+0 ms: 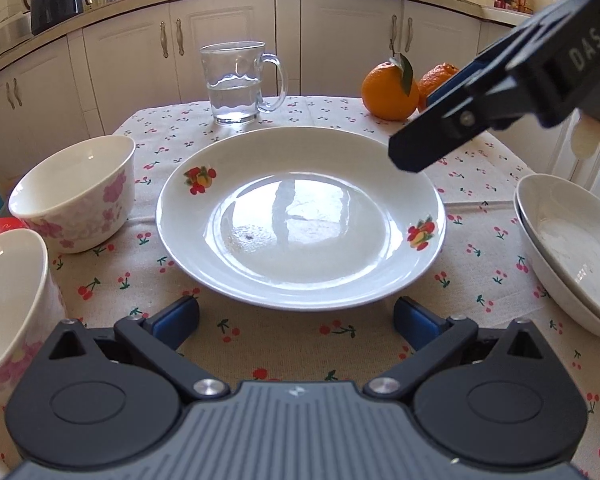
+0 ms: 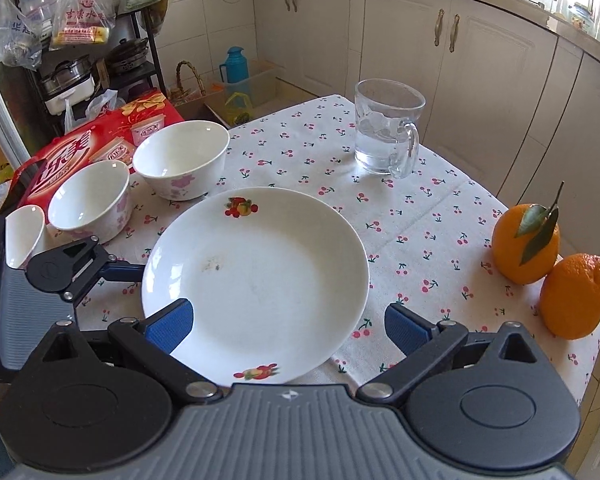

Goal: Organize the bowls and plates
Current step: 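Move the right gripper to the stained fruit-decal plate and grip its rim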

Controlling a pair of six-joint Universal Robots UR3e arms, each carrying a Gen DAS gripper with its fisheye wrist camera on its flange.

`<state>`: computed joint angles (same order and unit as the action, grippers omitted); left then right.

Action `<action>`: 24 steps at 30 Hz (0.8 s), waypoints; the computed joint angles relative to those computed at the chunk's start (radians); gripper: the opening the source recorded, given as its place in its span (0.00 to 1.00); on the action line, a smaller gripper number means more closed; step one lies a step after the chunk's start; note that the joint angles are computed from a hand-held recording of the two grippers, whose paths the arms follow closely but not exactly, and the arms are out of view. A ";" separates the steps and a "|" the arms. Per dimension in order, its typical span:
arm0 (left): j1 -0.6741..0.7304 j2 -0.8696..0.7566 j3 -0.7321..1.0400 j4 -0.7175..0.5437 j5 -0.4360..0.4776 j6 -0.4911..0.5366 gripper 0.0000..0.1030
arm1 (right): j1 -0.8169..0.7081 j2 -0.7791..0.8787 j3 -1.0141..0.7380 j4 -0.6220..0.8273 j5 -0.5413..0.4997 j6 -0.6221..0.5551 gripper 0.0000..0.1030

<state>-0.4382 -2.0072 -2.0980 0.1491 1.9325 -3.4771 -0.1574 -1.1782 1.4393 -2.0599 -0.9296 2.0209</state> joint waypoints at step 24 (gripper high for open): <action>0.030 0.000 -0.011 0.037 -0.038 0.034 0.96 | 0.147 0.601 -0.892 0.440 -0.055 0.040 0.97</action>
